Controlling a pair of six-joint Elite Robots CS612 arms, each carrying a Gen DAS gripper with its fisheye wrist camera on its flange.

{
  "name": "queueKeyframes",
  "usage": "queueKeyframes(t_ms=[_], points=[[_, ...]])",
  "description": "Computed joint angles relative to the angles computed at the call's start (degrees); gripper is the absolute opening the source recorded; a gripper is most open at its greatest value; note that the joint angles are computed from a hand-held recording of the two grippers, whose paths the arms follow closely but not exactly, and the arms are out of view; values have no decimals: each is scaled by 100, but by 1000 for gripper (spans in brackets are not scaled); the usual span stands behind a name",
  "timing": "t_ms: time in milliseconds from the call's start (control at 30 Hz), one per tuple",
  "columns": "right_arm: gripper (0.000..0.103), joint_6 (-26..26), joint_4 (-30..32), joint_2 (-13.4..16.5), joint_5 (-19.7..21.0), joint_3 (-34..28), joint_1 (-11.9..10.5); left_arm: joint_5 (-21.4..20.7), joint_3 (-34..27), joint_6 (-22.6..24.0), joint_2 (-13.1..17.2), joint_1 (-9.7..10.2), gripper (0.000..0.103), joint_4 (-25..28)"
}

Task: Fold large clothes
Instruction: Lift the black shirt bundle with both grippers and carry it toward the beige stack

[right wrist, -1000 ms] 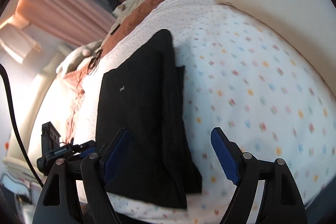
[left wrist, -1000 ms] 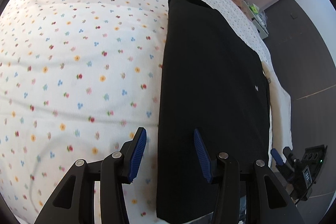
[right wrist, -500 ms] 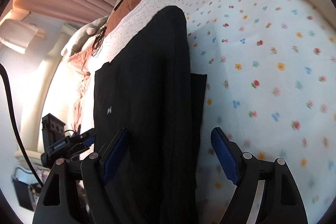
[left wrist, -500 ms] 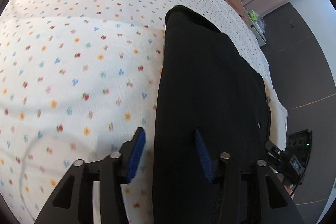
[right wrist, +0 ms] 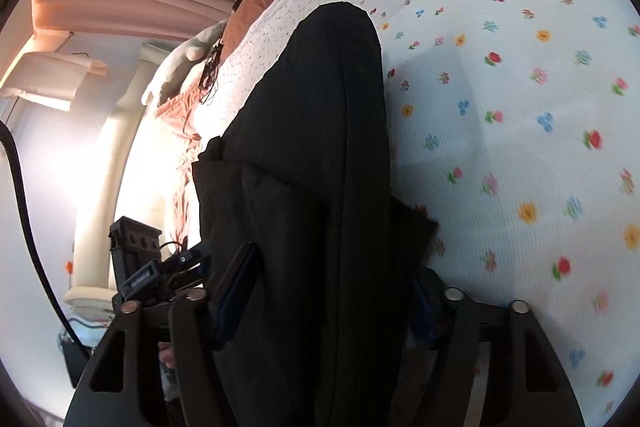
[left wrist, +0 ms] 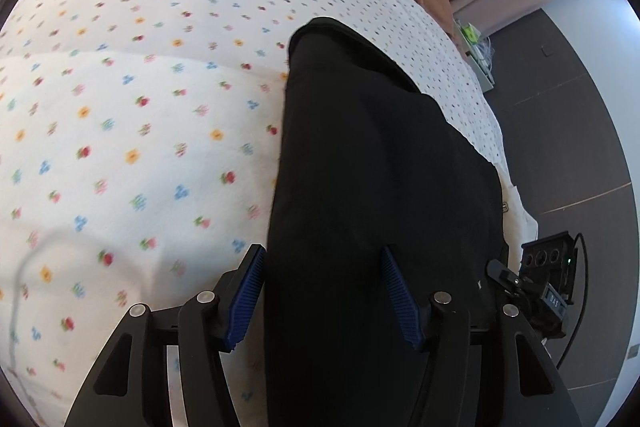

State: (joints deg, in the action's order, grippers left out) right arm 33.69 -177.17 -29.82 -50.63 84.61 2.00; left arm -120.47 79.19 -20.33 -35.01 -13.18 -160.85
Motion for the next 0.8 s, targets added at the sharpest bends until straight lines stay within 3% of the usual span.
queueKeyframes(t_ms=[200,367,667,800], points=[[43,-91,318,74,127,-198,5,-5,-114,-130,98,-17,62,-20],[25,-228,315,17,33,-175,58,280,62,-186,17,-88,51,-363],[19,-350,149,-265,-331,22,165,337,232,-167,-143,-110,31,-585],[18,-403,-106,-412,-411,148,209,274,356,-201,-252,-96,29,-817]])
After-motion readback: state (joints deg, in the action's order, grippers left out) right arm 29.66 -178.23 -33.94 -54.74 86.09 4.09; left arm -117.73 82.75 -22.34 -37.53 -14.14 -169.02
